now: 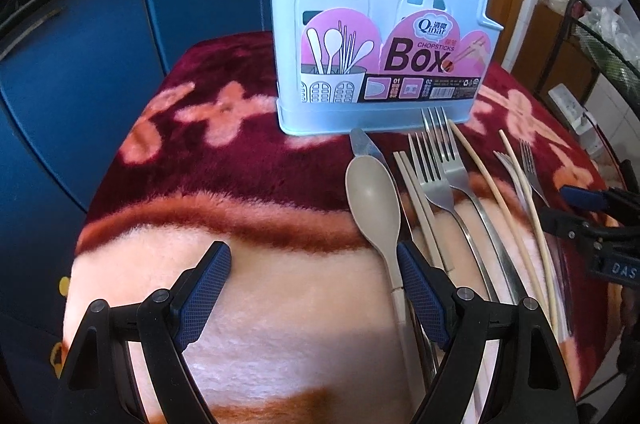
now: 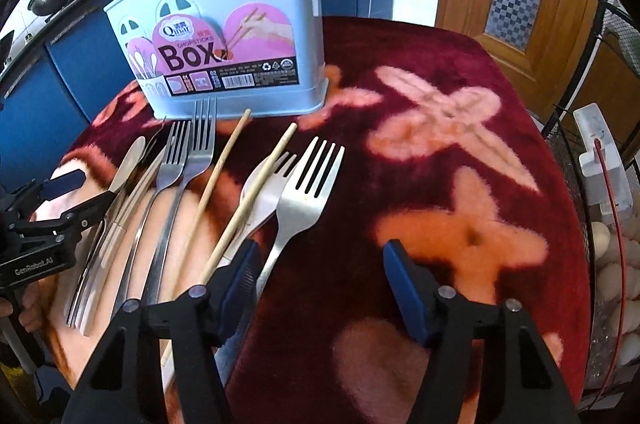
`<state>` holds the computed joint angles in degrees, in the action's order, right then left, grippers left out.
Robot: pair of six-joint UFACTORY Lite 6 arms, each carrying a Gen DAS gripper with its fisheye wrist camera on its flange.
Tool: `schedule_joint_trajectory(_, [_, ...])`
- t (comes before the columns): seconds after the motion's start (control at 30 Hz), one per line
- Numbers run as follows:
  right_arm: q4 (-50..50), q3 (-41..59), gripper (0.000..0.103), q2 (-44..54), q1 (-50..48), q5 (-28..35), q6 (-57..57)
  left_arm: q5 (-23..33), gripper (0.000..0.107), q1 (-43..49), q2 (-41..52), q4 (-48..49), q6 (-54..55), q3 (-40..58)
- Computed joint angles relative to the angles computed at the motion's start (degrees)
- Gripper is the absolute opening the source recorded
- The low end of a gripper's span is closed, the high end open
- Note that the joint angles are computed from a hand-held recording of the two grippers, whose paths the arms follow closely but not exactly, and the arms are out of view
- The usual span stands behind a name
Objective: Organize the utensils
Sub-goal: 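Grasp the beige plastic spoon with the left tool while the right tool reaches for a metal utensil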
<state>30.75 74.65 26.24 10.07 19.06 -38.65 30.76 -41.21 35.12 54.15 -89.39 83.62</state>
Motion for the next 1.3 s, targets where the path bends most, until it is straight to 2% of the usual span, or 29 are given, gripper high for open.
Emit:
schedule_joint_trajectory(0.07, [-2.7,2.7,0.066,1.5,-0.1,2.0,2.3,-1.4,0.084,0.9,-0.8,-3.7,4.2,-0.3])
schedule_joint_trajectory(0.13, [-4.5,5.5,0.064,3.1,-0.4,4.4,3.7,-3.2,0.078,1.6,-2.2,-5.3,5.6,-1.7])
schedule_joint_trajectory(0.2, [-6.0,7.4,0.062,4.2,-0.6,6.0,4.6,-2.3,0.059,1.6,-3.0,-5.6,5.8,-2.4])
schedule_joint_trajectory(0.3, [-7.4,9.9,0.059,5.4,-1.0,8.4,5.0,-3.9,0.053,2.9,-4.3,-8.2,7.6,-3.7])
schedule_joint_trajectory(0.43, [-8.7,12.4,0.057,6.6,-1.1,10.8,4.9,-3.8,0.053,3.5,-3.1,-12.5,11.7,-1.8])
schedule_joint_trajectory(0.5, [-8.8,12.7,0.054,6.7,-1.0,11.3,4.1,-3.1,0.05,3.5,-2.3,-14.3,13.6,-0.4])
schedule_joint_trajectory(0.53, [-8.6,12.8,0.049,6.8,-0.9,11.4,3.7,-3.2,0.048,3.5,-2.1,-15.2,14.5,0.0])
schedule_joint_trajectory(0.57, [-7.2,12.7,0.04,6.7,-0.9,11.5,1.8,-3.3,0.042,3.5,-2.0,-15.8,14.9,0.2])
schedule_joint_trajectory(0.6, [-5.6,12.9,0.035,6.9,-1.0,11.8,-0.2,-3.5,0.032,3.4,-1.9,-16.1,15.0,0.4])
schedule_joint_trajectory(0.63, [-4.6,13.3,0.03,7.1,-1.0,11.9,-1.5,-4.0,0.027,3.2,-1.8,-16.8,15.4,0.7])
schedule_joint_trajectory(0.67, [-3.8,13.0,0.029,7.1,-0.9,11.6,-2.2,-4.7,0.018,3.3,-1.7,-18.1,16.2,0.9])
schedule_joint_trajectory(0.7, [-2.7,13.2,0.029,7.4,-1.0,11.7,-3.3,-5.0,0.015,3.2,-1.6,-19.4,16.9,1.1])
schedule_joint_trajectory(0.83, [-0.3,15.9,0.028,9.4,-1.9,14.3,-5.9,-4.5,0.015,3.7,-0.9,-23.6,19.3,2.4])
schedule_joint_trajectory(1.03, [-6.0,24.9,0.031,14.5,-1.8,21.1,0.4,-6.8,0.017,6.8,-0.2,-35.3,28.5,3.1])
schedule_joint_trajectory(1.3, [-12.5,27.9,0.034,16.2,0.5,21.6,12.1,-9.0,0.016,8.2,-1.1,-41.8,39.3,1.6])
